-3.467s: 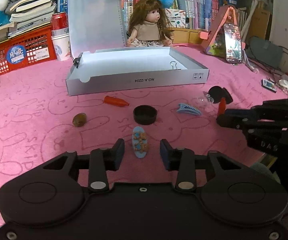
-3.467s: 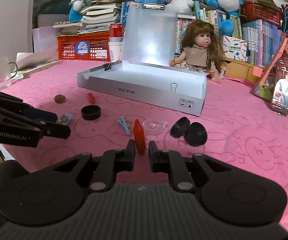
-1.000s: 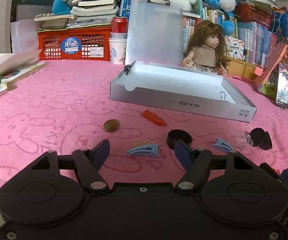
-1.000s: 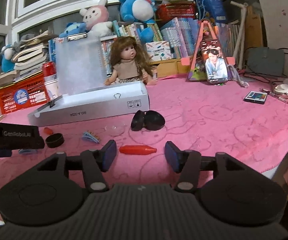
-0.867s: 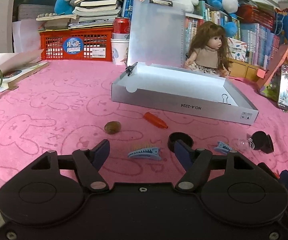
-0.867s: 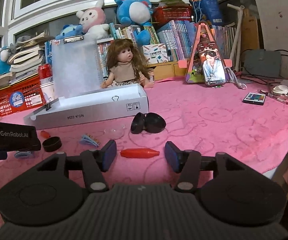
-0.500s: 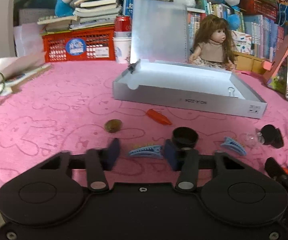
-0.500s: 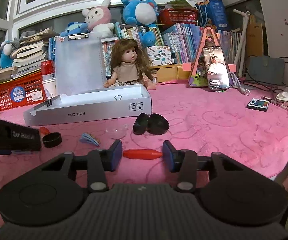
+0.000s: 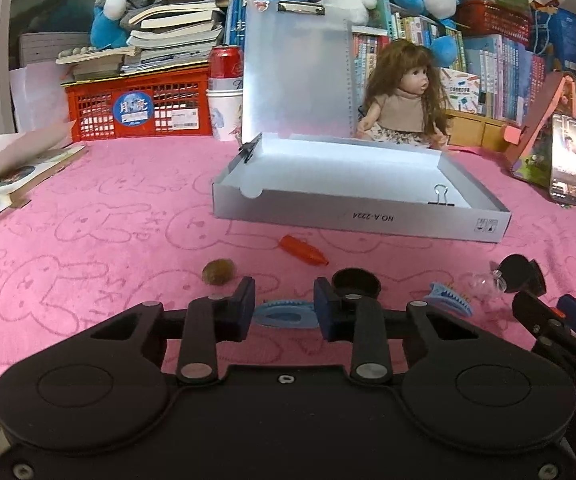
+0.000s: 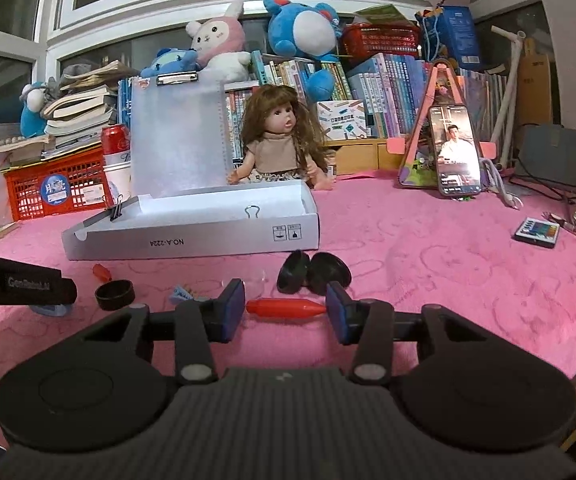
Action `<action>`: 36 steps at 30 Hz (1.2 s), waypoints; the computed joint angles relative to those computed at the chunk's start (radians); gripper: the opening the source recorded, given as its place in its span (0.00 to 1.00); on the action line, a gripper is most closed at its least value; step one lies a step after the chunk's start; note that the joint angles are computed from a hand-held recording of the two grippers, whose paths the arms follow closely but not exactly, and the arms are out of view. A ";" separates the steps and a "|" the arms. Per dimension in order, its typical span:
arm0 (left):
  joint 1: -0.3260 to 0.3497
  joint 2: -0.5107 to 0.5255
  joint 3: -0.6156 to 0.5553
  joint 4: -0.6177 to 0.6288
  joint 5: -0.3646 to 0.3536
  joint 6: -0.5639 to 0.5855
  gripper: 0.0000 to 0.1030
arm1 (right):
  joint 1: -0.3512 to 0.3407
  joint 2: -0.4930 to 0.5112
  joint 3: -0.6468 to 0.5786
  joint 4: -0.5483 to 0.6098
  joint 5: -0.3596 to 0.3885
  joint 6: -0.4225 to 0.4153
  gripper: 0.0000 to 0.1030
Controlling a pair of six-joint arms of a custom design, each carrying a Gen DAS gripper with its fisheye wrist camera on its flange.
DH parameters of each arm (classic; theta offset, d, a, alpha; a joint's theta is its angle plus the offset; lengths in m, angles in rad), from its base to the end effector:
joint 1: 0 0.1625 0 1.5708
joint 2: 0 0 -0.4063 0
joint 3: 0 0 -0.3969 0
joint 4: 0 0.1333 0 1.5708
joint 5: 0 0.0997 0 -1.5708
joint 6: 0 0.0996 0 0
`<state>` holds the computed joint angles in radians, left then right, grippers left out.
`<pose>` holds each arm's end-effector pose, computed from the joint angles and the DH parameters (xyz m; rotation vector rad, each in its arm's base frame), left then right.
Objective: Organize rigid objects
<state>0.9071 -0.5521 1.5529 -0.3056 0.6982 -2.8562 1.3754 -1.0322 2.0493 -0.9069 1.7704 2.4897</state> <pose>-0.1709 -0.5588 -0.0761 0.5716 2.1515 -1.1906 0.0137 -0.5156 0.0639 0.2680 -1.9180 1.4951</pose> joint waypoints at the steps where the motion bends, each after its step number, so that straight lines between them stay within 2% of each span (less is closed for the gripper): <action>1: -0.001 -0.001 -0.001 -0.001 0.000 0.006 0.30 | 0.002 -0.001 -0.007 0.012 0.001 -0.001 0.47; 16: 0.000 -0.024 0.003 -0.003 0.037 0.066 0.30 | 0.010 -0.019 -0.062 0.132 -0.007 0.006 0.47; 22: 0.011 -0.024 -0.067 0.095 0.079 0.045 0.30 | 0.016 -0.028 -0.108 0.208 -0.017 0.011 0.47; 30: 0.038 0.026 -0.276 0.344 0.156 -0.038 0.29 | 0.033 -0.023 -0.241 0.389 -0.023 0.031 0.47; 36: 0.061 0.137 -0.542 0.574 0.177 -0.073 0.29 | 0.048 0.018 -0.426 0.640 0.000 0.086 0.47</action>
